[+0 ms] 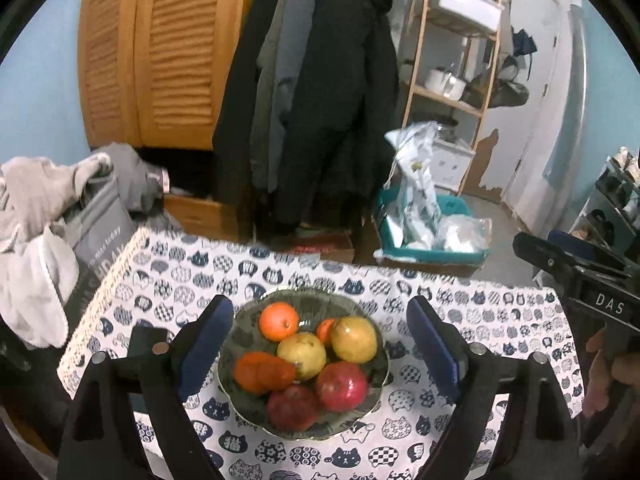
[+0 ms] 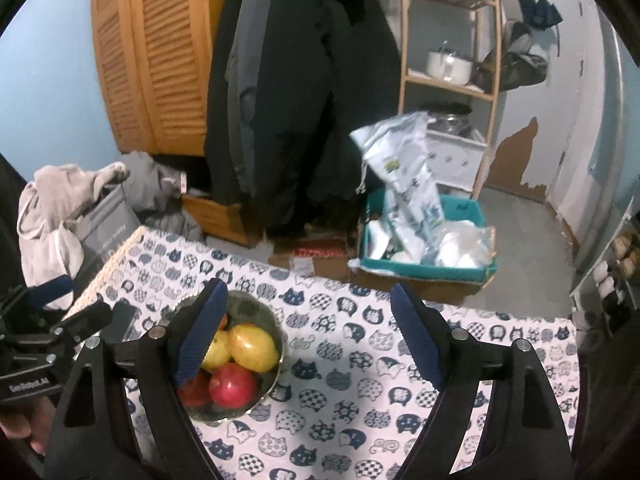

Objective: Organize fruits
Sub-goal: 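Lift both tools up and away from the bowl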

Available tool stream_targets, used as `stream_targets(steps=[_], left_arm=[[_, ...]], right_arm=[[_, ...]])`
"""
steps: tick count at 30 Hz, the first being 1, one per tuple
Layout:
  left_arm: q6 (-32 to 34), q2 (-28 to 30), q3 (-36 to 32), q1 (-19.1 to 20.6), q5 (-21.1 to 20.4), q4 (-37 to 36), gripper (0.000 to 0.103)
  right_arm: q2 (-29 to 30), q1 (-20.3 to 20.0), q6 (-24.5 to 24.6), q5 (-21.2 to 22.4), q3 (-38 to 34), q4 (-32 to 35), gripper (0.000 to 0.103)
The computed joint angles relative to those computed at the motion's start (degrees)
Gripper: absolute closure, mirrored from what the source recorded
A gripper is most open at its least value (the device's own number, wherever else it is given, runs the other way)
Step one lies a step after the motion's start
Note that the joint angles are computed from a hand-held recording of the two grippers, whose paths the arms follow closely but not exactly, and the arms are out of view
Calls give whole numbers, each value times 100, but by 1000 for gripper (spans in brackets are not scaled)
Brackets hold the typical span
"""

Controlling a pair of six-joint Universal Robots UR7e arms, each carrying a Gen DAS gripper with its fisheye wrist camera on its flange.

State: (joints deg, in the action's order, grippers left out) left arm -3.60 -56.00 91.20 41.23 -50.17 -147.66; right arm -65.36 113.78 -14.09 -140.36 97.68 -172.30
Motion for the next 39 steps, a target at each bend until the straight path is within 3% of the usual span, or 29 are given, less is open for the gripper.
stream_targets(steps=[4, 8, 18, 26, 39], left_arm=[[178, -51, 54, -125, 56, -260, 9], [305, -80, 108, -225, 103, -510, 1], [804, -79, 246, -521, 496, -1067, 1], [897, -26, 248, -632, 542, -1208, 1], [866, 33, 222, -718, 492, -1225, 1]], right_arm=[[-159, 99, -150, -84, 129, -252, 20], [-290, 172, -299, -172, 284, -468, 20], [-546, 332, -739, -313, 604, -1121, 20], [-598, 301, -1378, -449, 844, -2000, 19], [-732, 226, -1322, -481, 965, -2026, 19]])
